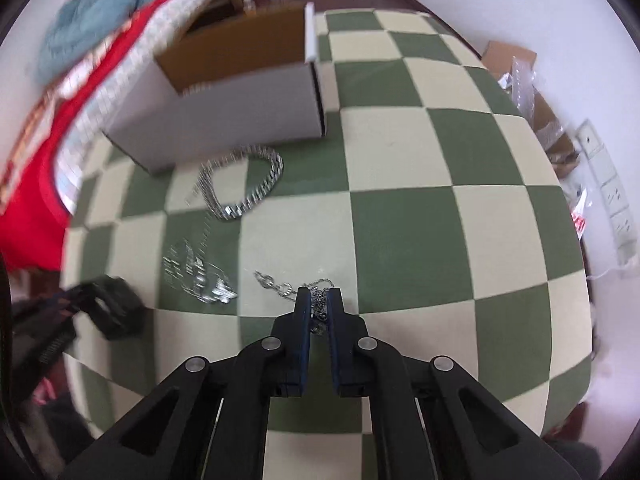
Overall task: Organize jewelry
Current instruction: 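Lower the watch band into the box with the left gripper while the right gripper drops the charms in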
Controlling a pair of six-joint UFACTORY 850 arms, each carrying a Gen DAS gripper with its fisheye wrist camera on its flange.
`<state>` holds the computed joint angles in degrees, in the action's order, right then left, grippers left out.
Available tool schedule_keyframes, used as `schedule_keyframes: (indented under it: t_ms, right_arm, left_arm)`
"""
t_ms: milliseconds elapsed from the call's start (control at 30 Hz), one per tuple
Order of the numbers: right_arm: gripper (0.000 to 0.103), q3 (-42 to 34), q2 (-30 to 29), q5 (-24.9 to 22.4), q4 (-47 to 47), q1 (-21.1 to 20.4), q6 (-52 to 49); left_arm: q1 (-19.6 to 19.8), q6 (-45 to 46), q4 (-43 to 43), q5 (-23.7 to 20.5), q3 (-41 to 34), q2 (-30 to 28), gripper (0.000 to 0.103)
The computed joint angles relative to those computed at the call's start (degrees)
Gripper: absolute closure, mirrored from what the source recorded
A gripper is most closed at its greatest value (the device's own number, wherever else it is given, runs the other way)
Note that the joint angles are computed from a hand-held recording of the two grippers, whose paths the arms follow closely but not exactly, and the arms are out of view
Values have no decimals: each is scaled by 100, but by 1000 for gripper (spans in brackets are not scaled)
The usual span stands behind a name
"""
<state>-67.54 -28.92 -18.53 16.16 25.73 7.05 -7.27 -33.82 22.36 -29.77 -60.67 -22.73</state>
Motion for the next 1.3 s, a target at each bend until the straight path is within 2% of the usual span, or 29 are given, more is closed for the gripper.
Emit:
schedule_keyframes:
  t_ms: [100, 367, 567, 800, 1067, 1300]
  right_arm:
    - [95, 28, 214, -30, 900, -113, -742]
    - [95, -37, 578, -178, 2188, -343, -1928]
    - [95, -277, 779, -281, 2449, -416, -2268]
    - [95, -945, 787, -442, 2153, -454, -2137]
    - [95, -2093, 472, -700, 1690, -466, -1816]
    - [95, -3197, -368, -1217, 1355, -424, -1448]
  left_arm:
    - [-10, 136, -75, 54, -23, 95, 96]
    - [-60, 491, -336, 134, -193, 350, 96]
    - [-76, 744, -431, 51, -540, 433, 96]
    - [4, 1159, -567, -112, -1202, 307, 96]
    - [165, 2000, -1047, -634, -2475, -413, 96]
    - [413, 3043, -2472, -1645, -3765, -1566, 95]
